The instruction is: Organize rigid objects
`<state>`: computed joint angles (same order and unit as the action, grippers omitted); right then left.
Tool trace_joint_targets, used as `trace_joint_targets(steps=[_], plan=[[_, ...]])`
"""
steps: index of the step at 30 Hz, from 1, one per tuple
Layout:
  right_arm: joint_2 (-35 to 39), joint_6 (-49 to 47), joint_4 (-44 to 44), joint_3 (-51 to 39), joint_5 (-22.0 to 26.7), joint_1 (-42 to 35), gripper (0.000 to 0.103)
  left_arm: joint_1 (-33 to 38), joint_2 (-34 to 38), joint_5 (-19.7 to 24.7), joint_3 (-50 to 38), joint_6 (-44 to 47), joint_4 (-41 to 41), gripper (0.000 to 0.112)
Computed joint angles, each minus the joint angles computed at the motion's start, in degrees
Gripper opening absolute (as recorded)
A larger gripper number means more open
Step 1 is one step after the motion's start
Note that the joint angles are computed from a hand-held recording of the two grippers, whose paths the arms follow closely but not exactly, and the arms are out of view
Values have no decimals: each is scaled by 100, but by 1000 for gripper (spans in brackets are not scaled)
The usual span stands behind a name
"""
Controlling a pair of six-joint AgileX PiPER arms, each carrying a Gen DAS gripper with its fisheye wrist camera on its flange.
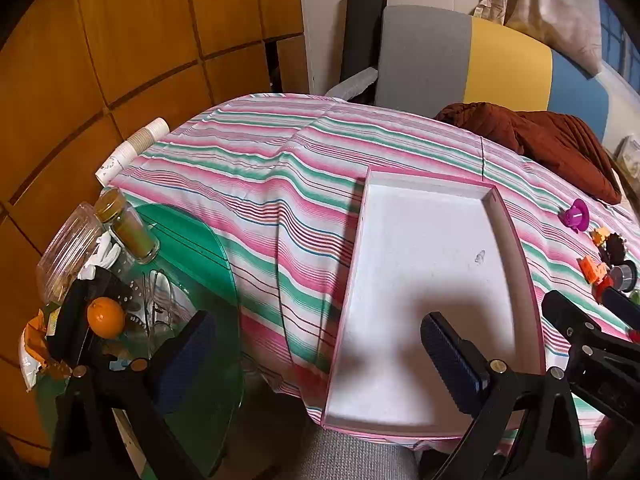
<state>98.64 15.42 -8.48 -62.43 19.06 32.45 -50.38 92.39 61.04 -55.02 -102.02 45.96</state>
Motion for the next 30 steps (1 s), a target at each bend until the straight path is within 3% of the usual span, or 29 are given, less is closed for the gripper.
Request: trace_joint_targets(steps=[22,30], plan=[[-56,-154,123,58,-18,-10,103,-138,60,156,-24,-94,61,103],[-189,-369,334,248,-224,-152,103,-128,37,-156,2,-47,39,103]])
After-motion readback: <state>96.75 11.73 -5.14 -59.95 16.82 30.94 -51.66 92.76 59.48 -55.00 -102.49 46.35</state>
